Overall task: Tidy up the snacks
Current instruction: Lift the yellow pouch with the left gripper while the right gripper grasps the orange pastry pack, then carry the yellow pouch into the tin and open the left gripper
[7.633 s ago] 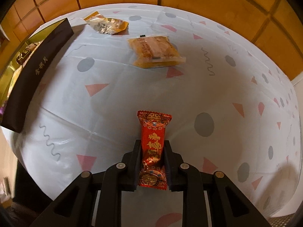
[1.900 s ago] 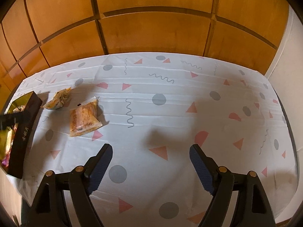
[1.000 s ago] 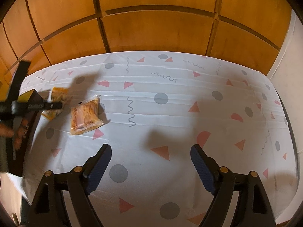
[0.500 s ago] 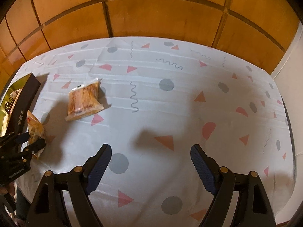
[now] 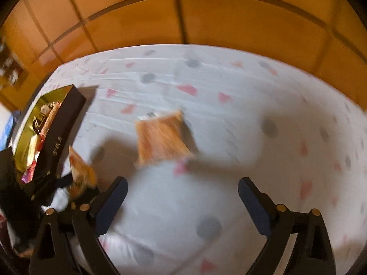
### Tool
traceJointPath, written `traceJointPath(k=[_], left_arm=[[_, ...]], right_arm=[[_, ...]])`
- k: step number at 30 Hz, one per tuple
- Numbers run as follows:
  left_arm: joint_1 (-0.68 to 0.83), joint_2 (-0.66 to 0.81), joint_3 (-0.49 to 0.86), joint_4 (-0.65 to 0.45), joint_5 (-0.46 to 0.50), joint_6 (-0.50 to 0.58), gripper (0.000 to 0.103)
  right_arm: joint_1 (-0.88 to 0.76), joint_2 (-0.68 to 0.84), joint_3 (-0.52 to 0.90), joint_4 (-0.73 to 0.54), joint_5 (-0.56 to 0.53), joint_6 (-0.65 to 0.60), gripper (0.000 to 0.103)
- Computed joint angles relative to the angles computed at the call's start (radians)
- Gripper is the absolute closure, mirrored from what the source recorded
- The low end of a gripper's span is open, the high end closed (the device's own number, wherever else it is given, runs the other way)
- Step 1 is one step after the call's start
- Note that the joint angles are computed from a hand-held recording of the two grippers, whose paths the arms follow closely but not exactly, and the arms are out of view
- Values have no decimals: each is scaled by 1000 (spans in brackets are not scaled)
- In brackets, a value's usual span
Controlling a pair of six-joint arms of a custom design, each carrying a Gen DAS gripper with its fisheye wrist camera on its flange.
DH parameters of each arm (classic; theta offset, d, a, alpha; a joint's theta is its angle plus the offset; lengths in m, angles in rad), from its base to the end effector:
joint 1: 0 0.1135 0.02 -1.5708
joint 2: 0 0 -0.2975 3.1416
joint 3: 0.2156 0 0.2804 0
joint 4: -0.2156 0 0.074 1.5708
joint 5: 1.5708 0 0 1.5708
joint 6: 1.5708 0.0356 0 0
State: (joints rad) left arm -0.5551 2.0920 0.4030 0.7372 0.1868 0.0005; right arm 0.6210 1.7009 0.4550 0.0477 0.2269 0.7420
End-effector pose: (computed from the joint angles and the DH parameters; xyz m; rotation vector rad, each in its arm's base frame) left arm 0.2163 -0.1419 0.0037 0.7755 2.4400 -0.4546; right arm 0.2018 0.1346 0.0668 0.2220 2.7019 0.0820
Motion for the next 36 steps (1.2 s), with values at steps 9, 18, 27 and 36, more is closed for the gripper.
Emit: traceJointPath(k=[9, 18, 27, 36], left_arm=[[3, 12, -12, 41, 7, -13, 57], [4, 28, -34, 98, 9, -18, 57], [-24, 44, -34, 126, -37, -25, 55], [-18, -39, -11, -19, -9, -33, 60]], right_arm=[[-64, 340, 314, -75, -18, -172, 2], [38, 314, 208, -77, -35, -100, 43], [270, 260, -24, 78, 72, 317, 42], [421, 285, -32, 67, 208, 504, 41]])
